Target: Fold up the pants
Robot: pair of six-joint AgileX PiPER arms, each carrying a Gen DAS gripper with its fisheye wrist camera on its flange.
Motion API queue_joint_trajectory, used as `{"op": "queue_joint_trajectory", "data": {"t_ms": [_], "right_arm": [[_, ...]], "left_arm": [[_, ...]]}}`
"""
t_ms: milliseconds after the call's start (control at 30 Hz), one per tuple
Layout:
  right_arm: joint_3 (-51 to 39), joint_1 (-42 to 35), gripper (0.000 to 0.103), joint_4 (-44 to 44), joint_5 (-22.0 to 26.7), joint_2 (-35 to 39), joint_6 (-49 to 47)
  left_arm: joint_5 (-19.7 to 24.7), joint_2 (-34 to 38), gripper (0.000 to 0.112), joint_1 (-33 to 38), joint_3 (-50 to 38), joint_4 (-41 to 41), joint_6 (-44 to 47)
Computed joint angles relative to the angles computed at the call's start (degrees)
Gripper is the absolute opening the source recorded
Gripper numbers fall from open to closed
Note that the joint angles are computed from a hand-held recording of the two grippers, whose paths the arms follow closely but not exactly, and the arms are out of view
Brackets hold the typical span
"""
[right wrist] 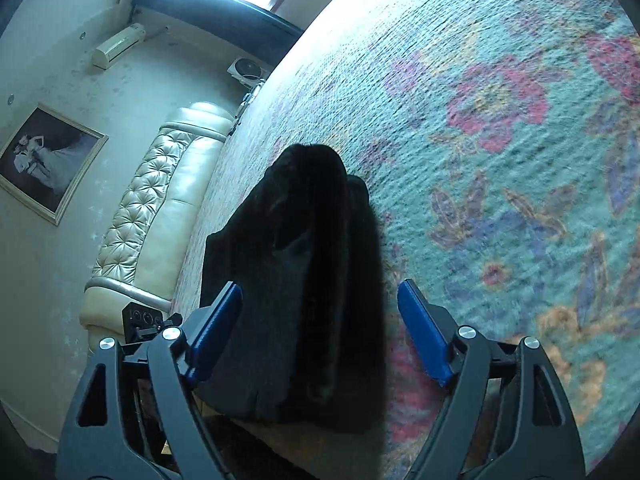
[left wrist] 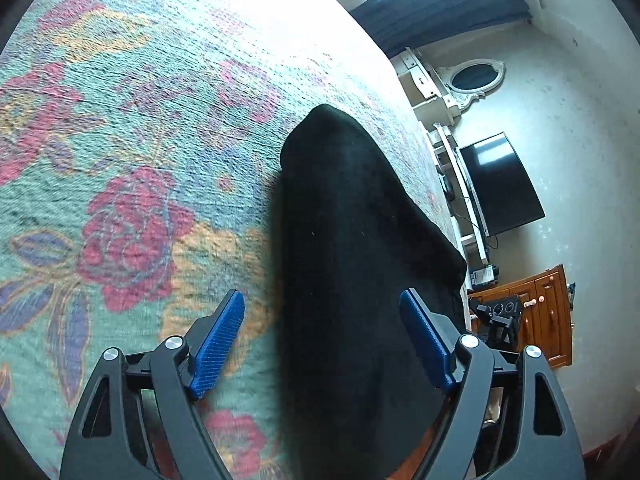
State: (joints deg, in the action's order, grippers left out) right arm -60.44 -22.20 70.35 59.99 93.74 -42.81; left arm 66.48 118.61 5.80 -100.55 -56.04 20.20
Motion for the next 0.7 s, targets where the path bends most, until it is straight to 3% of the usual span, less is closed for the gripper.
{"op": "queue_joint_trajectory", "data": {"t_ms": [233,367,433,467,500,567,700], "right_arm": [[-11.97,2.26,0.08,4.55,0.48,10.53,2.61],[-15.69,2.05,0.08,6.03,1.79,14.8,4.1],[-17.61,2.8,0.059,4.06,1.91,15.77,5.46],[-18.29,3.28,0.051,2.15,0.99,15.97,6.96],[-18.84,3.4,0.043,1.03,0.96,16.53,7.81],[-18.1,2.72,0.038,2.17,1.54,16.96,6.6],[-16.73,2.77,0.036,3.03,0.52,16.44,5.22]], "left_arm": [[1.91,10.85,0.079,-3.3,-18.17,2.63,-7.52],[0.92,13.98,0.079,-4.72,-23.0,3.73,-9.78],[0.81,15.34,0.072,-5.76,-25.85,5.7,-11.23],[1.18,16.01,0.055,-6.62,-27.77,8.53,-12.38],[2.17,16.97,0.052,-7.5,-30.12,11.67,-14.06],[1.12,16.37,0.045,-8.92,-30.07,15.14,-14.93],[1.24,16.24,0.042,-10.44,-31.74,19.63,-16.36]]}}
